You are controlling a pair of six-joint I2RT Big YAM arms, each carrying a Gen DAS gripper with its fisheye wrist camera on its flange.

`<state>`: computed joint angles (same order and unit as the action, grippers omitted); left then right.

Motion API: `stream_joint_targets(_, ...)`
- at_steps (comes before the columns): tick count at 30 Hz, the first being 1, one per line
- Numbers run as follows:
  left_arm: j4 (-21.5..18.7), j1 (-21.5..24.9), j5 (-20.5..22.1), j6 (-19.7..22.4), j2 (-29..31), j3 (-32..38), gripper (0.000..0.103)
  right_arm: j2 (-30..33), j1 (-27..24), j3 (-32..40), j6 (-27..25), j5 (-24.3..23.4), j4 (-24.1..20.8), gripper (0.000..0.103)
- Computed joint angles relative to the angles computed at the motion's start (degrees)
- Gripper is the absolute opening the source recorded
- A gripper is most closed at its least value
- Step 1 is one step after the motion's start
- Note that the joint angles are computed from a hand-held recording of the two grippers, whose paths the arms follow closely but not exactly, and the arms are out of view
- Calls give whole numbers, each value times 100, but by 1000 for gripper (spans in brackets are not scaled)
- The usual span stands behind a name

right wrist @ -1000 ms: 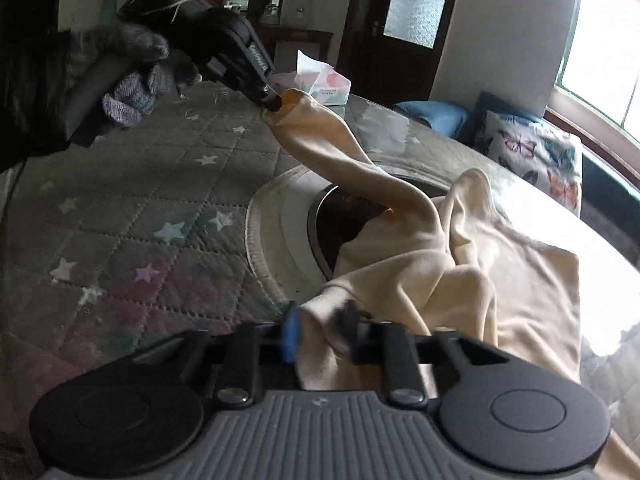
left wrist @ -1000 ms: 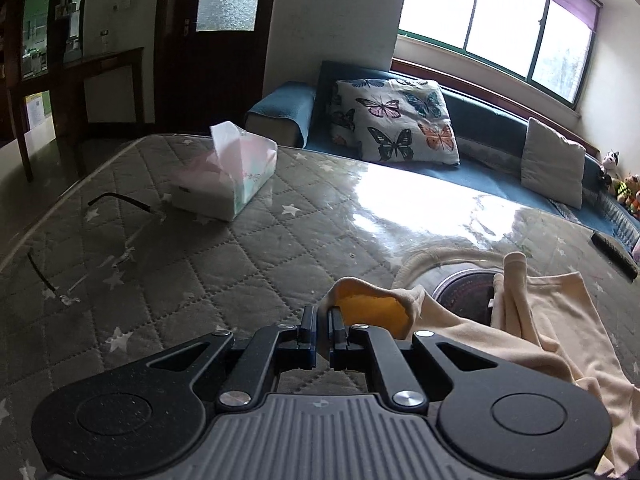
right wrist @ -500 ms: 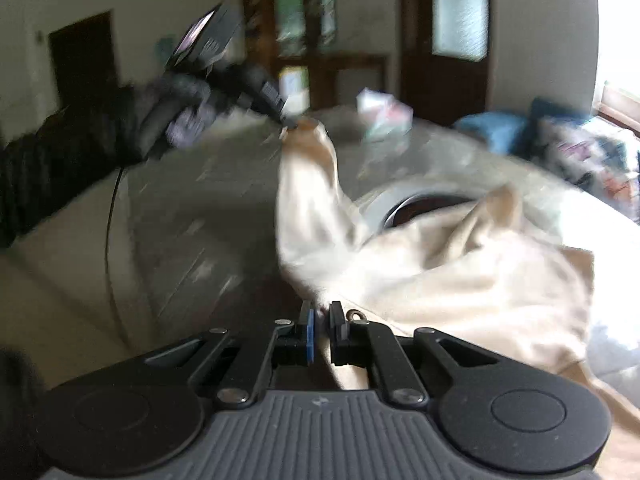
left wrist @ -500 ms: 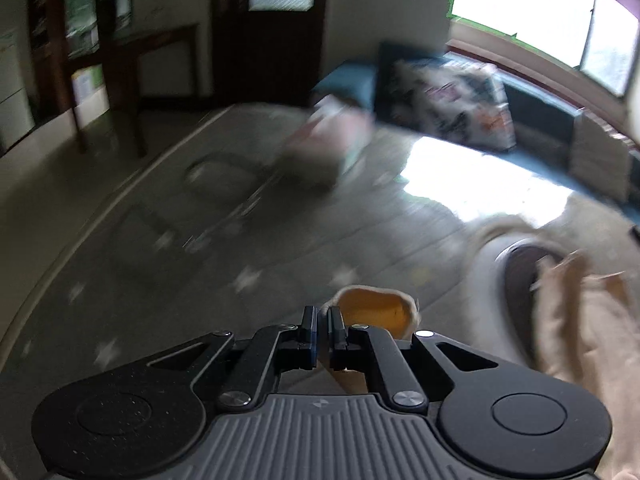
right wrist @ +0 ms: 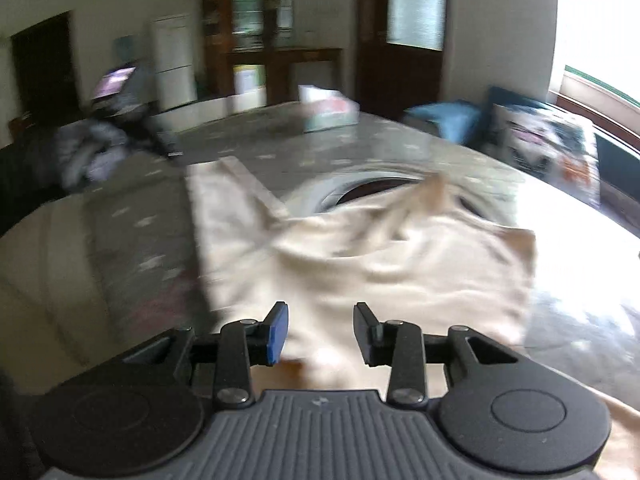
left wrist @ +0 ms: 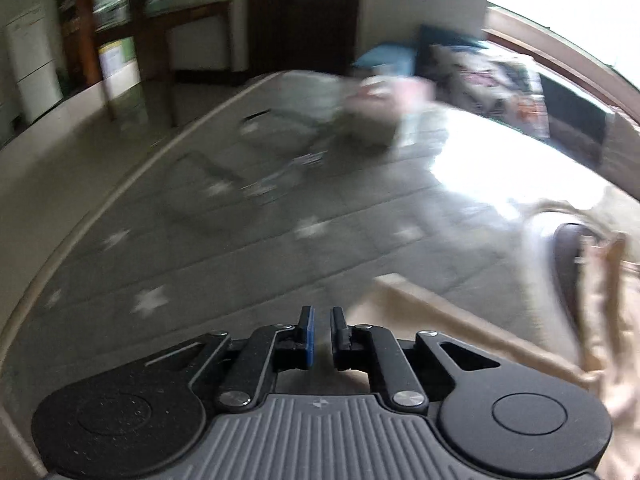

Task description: Fold clothes

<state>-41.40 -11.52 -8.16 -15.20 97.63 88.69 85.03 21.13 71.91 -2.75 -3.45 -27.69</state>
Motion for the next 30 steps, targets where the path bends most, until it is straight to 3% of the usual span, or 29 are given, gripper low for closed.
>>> stream_joint_targets(6, -11, -599, 682, 318, 580, 813, 13, 606, -524, 596, 608, 506, 29, 35)
stream_joint_targets(12, -306, -1112, 1040, 569, 1523, 2068, 16, 1217, -928, 1126, 1039, 484, 73, 35)
stream_joint_targets(16, -501, -1272, 1208, 735, 2100, 2861, 34, 1505, -1119, 1372, 1119, 353, 105, 35)
stream_joint_targets(18, -601, -1319, 1214, 756, 2375, 3241, 36, 1659, -1183, 1510, 1167, 309, 103, 35)
stream_joint_targets(24, -945, -1378, 1174, 824, 3006, 4075, 34, 2122, -1343, 1976, 1314, 234, 26, 35)
stream_joint_targets(27, -792, -1384, 1184, 902, 3030, 4051, 32, 2293, -1406, 2164, 1378, 153, -10, 31)
stream_joint_targets(30, -720, -1381, 1255, 964, 3071, 4078, 18, 2460, -1445, 2380, 1371, 86, -66, 29)
